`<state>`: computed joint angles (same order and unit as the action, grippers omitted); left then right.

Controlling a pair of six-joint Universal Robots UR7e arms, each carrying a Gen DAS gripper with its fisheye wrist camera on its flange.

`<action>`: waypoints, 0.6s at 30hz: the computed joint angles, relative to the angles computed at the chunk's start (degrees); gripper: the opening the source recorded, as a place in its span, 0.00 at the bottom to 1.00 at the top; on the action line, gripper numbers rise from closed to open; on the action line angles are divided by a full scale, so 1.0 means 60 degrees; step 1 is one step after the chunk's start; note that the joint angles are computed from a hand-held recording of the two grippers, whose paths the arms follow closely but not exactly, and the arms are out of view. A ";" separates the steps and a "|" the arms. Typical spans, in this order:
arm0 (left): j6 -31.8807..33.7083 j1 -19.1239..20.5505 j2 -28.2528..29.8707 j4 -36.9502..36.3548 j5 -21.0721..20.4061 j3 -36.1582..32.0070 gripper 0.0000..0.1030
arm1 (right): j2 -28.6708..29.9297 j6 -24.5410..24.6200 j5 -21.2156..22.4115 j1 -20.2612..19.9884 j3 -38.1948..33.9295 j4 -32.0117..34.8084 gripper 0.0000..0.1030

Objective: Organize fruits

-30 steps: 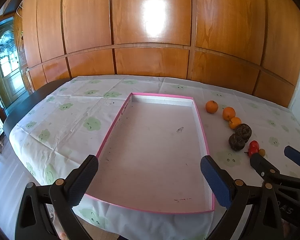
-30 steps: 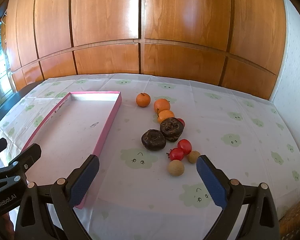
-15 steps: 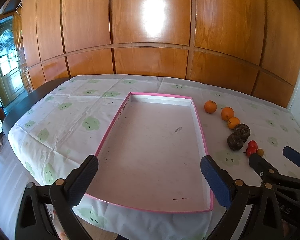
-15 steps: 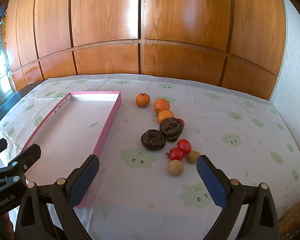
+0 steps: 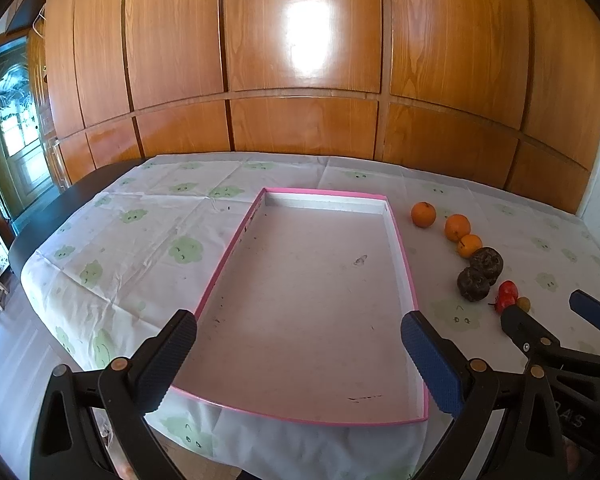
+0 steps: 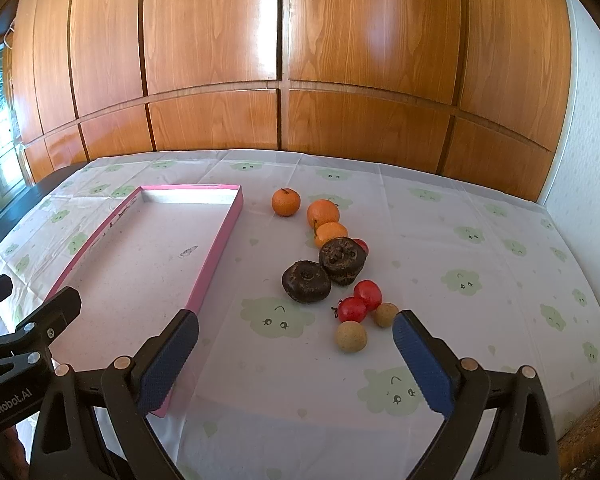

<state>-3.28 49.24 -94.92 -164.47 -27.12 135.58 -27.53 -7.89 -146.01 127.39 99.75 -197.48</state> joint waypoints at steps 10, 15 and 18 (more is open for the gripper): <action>0.0048 -0.0031 0.0013 0.0032 -0.0011 -0.0018 1.00 | -0.0035 -0.0057 -0.0052 -0.0001 -0.0003 -0.0154 0.97; 0.0053 -0.0090 0.0052 0.0089 -0.0010 -0.0034 1.00 | -0.0031 -0.0079 -0.0033 -0.0031 0.0000 -0.0238 0.97; 0.0066 -0.0107 0.0080 0.0107 -0.0020 -0.0055 1.00 | -0.0030 -0.0126 -0.0011 -0.0053 0.0015 -0.0322 0.97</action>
